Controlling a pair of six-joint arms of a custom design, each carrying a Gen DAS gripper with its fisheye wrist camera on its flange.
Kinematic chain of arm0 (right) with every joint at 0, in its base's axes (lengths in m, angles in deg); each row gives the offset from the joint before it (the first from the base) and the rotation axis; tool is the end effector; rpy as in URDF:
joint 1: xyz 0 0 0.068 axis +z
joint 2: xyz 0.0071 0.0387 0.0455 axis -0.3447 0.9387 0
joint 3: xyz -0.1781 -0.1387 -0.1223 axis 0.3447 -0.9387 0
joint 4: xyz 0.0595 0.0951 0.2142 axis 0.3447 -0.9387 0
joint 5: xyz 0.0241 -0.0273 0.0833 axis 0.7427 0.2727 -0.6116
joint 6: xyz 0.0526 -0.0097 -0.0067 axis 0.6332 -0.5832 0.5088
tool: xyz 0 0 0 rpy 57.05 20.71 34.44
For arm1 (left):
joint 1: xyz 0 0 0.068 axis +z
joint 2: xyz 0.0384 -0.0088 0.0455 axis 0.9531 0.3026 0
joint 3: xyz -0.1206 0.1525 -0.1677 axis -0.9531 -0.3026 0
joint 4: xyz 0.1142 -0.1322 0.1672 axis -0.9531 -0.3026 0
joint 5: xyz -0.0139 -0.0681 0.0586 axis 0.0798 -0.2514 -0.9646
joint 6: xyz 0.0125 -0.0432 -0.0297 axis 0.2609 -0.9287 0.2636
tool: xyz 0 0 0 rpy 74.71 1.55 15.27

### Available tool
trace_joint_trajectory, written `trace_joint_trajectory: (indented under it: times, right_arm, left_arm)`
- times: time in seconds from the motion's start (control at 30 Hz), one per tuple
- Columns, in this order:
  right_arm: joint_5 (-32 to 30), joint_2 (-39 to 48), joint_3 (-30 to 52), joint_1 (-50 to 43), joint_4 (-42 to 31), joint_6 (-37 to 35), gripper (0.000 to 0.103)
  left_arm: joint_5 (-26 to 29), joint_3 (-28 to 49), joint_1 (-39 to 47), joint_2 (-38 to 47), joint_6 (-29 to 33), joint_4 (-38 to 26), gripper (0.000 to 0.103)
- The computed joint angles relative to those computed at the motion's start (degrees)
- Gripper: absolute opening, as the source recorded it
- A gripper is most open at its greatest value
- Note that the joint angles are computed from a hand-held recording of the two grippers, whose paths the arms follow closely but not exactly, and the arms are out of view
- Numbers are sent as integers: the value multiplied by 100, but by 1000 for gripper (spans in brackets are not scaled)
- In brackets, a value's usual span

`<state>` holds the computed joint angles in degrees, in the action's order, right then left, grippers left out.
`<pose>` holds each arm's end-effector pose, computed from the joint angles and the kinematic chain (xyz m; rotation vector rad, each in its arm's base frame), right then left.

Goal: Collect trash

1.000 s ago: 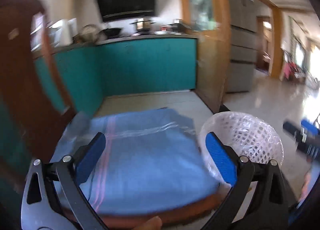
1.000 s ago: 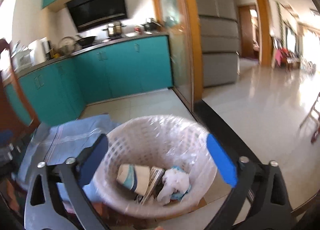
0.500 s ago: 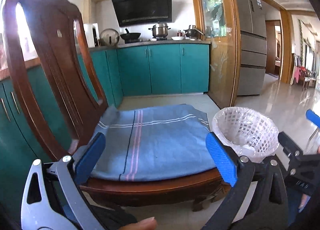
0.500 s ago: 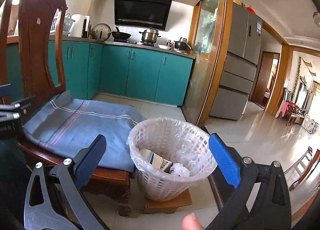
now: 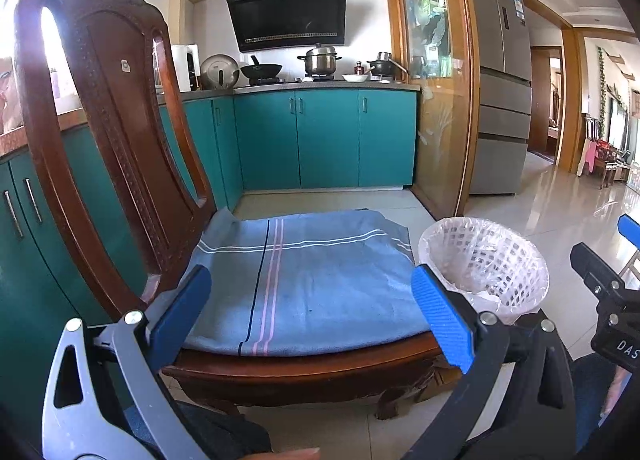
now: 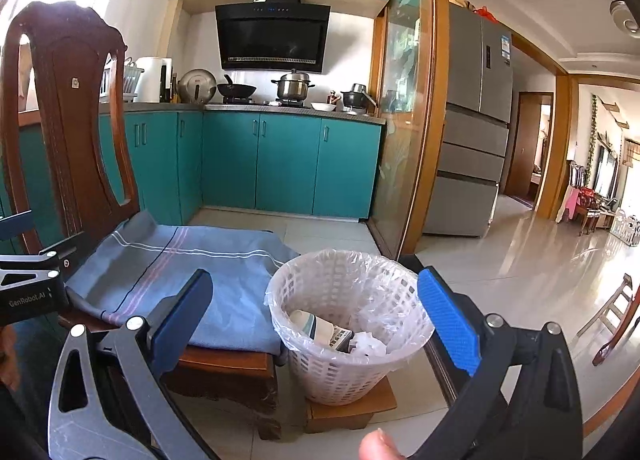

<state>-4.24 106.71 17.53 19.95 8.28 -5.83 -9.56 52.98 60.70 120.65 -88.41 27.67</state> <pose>0.2206 0.1524 0.2217 0.0533 1.9150 -0.1823 0.2785 -0.0526 0.2248 0.1084 1.9950 -0.0023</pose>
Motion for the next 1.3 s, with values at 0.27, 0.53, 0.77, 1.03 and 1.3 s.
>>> trace_joint_trajectory:
  times: [0.27, 0.53, 0.77, 1.03, 1.3]
  right_arm:
    - [20, 1, -1, 0, -33, 138, 100]
    - [-6, -39, -8, -12, -106, 224, 100]
    - [97, -68, -20, 52, -104, 207, 100]
    - [140, -122, -12, 68, -164, 248, 100]
    - [144, -118, 11, 76, -185, 247, 100]
  left_arm:
    - [-23, -13, -16, -22, -14, -9, 100]
    - [8, 9, -13, -30, -42, -71, 100]
    - [-105, -24, -60, -31, -19, -28, 100]
    - [-112, -32, -87, -55, -28, -52, 100]
    - [-137, -35, -114, -63, -40, -60, 100]
